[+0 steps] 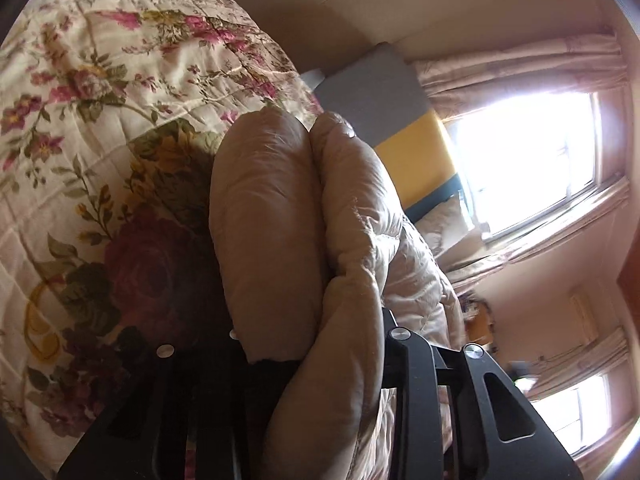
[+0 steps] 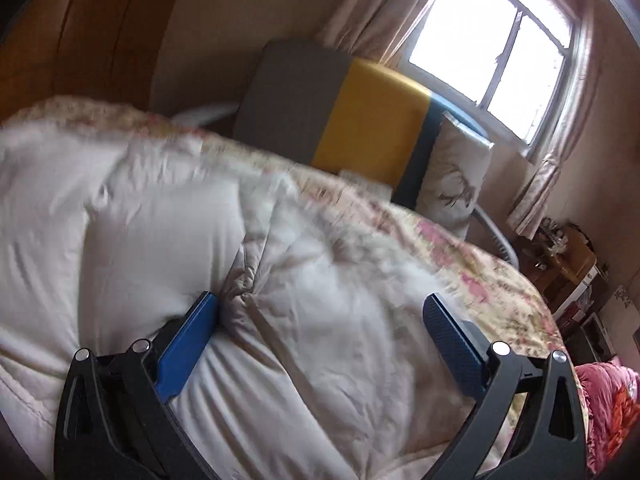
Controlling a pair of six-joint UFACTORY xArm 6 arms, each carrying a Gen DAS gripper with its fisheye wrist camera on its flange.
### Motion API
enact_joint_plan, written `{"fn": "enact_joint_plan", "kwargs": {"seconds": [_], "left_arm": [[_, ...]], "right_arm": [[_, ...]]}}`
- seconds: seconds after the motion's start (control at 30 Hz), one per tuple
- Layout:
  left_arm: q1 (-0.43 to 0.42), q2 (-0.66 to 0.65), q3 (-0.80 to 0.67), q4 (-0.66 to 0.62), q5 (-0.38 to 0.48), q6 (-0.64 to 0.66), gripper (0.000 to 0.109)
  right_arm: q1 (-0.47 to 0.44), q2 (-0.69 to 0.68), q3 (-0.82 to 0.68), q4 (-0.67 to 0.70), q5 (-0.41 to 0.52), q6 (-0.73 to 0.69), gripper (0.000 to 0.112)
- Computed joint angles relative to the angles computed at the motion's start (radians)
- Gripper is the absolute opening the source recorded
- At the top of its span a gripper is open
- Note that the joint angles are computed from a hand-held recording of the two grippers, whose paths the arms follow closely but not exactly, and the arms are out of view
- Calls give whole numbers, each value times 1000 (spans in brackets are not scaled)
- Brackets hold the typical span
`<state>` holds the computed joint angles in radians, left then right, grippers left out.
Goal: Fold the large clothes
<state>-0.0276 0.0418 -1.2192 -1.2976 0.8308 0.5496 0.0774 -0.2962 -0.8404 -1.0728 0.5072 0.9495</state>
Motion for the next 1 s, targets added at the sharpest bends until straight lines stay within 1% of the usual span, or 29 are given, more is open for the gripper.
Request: {"fn": "enact_joint_plan", "kwargs": {"seconds": [0.03,0.07,0.1,0.17,0.2,0.27,0.3,0.33,0.43,0.5,0.53,0.57,0.6,0.63,0.67,0.7,0.73,0.77,0.83,0.9,0.93,1.0], "left_arm": [[-11,-9,8,32,-29,-9,47],[-24,-32,32,80,-65,-28,70],[-38,-43,47,108,-97,-34,79],[-48,-72,79,73,-103,36,91],[-52,-86,94,48,-104,70,94],[-65,-120,139,-61,-116,115,99],[-74,-127,151,-108,-132,117,99],[-83,-143,174,-181,-157,115,99],[-94,-155,206,-365,-185,135,99],[-89,-137,189,-387,-183,119,99],[-76,-117,167,-390,-162,104,97],[-67,-95,140,-358,-159,61,81],[-64,-77,117,-301,-166,1,69],[-53,-45,83,-234,-147,-70,52],[-34,-12,49,-204,-98,-111,41],[-19,9,27,-201,-59,-114,37],[-10,20,13,-189,-41,-116,31],[-7,20,7,-173,-36,-120,26],[-5,2,11,-169,-32,-107,21],[4,-25,17,-181,-17,-69,18],[15,-46,19,-191,5,-38,17],[29,-71,7,-174,29,-12,17]], "right_arm": [[-22,10,11,14,-48,14,101],[-38,11,13,57,-70,-11,101],[-49,9,16,88,-86,-30,101],[-64,3,26,91,-110,-28,101],[-67,1,30,75,-115,-13,101],[-64,-2,29,43,-108,15,101],[-62,-1,28,23,-103,31,101],[-60,-7,33,0,-97,51,101],[-58,-9,33,-35,-90,82,101],[-59,-10,35,-33,-95,87,101],[-62,-9,36,-30,-100,85,101],[-61,-11,38,-30,-101,88,101],[-60,-14,40,-31,-101,91,101],[-62,-14,41,-32,-104,93,101],[-59,-14,40,-36,-101,102,101],[-61,-14,40,-35,-101,105,101],[-57,-25,51,-37,-100,113,101],[-61,-27,55,-29,-109,108,101],[-64,-31,59,-7,-115,91,101],[-59,-34,58,38,-102,47,101],[-54,-38,55,75,-88,8,101],[-23,-53,37,155,-23,-68,101]]}}
